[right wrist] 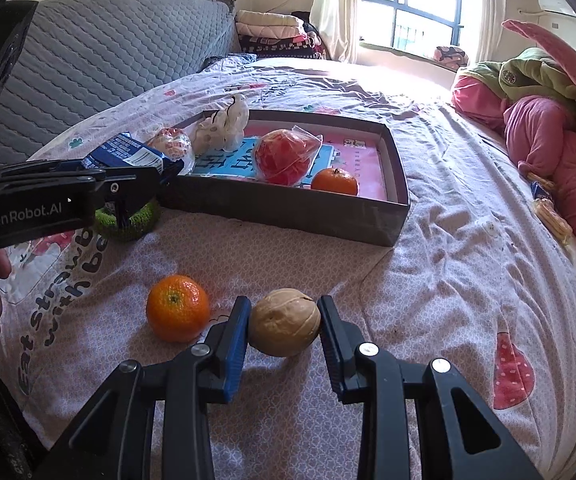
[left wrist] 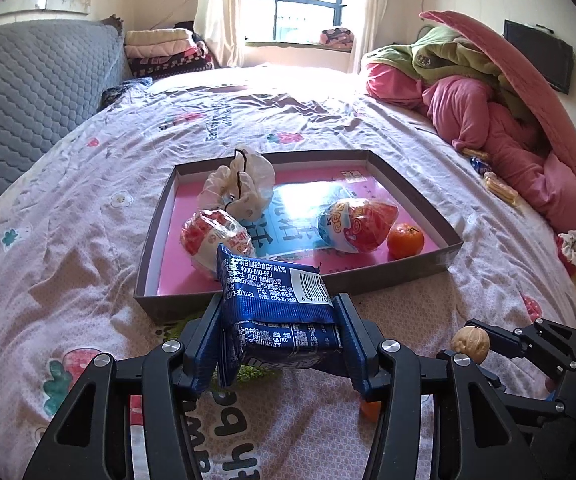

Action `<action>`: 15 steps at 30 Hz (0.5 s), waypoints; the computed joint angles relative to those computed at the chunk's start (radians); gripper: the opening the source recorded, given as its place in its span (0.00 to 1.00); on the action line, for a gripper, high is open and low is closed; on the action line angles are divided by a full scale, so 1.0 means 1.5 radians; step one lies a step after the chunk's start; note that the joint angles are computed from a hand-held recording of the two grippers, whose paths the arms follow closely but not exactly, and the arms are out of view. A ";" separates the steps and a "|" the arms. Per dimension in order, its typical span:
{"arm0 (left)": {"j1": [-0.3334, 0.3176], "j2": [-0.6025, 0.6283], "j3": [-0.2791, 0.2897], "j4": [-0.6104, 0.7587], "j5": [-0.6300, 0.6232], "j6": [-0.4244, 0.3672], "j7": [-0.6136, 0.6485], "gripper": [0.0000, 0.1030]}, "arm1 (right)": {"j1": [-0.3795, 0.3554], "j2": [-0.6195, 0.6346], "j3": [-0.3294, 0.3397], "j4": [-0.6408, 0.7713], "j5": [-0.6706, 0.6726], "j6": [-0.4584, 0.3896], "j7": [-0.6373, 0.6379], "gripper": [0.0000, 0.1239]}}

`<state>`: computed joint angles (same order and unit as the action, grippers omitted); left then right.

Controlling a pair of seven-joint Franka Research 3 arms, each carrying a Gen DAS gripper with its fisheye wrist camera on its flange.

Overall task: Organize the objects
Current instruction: 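Close the left tool on the blue snack package while the right tool grasps the walnut, then carry the snack package with the left tool while the right tool carries the walnut over the tray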

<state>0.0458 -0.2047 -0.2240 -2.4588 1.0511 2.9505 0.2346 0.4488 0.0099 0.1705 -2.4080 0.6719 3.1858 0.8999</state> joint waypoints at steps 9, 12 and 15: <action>0.001 -0.036 0.000 -0.015 -0.048 0.005 0.034 0.53 | 0.010 -0.019 -0.010 0.010 -0.008 -0.005 0.002 0.28; 0.003 -0.049 -0.003 -0.019 -0.070 0.004 0.052 0.53 | 0.013 -0.026 -0.014 0.014 -0.023 -0.004 0.013 0.28; 0.009 -0.065 -0.013 -0.021 -0.080 -0.001 0.064 0.53 | 0.017 -0.032 -0.018 0.018 -0.034 -0.001 0.022 0.28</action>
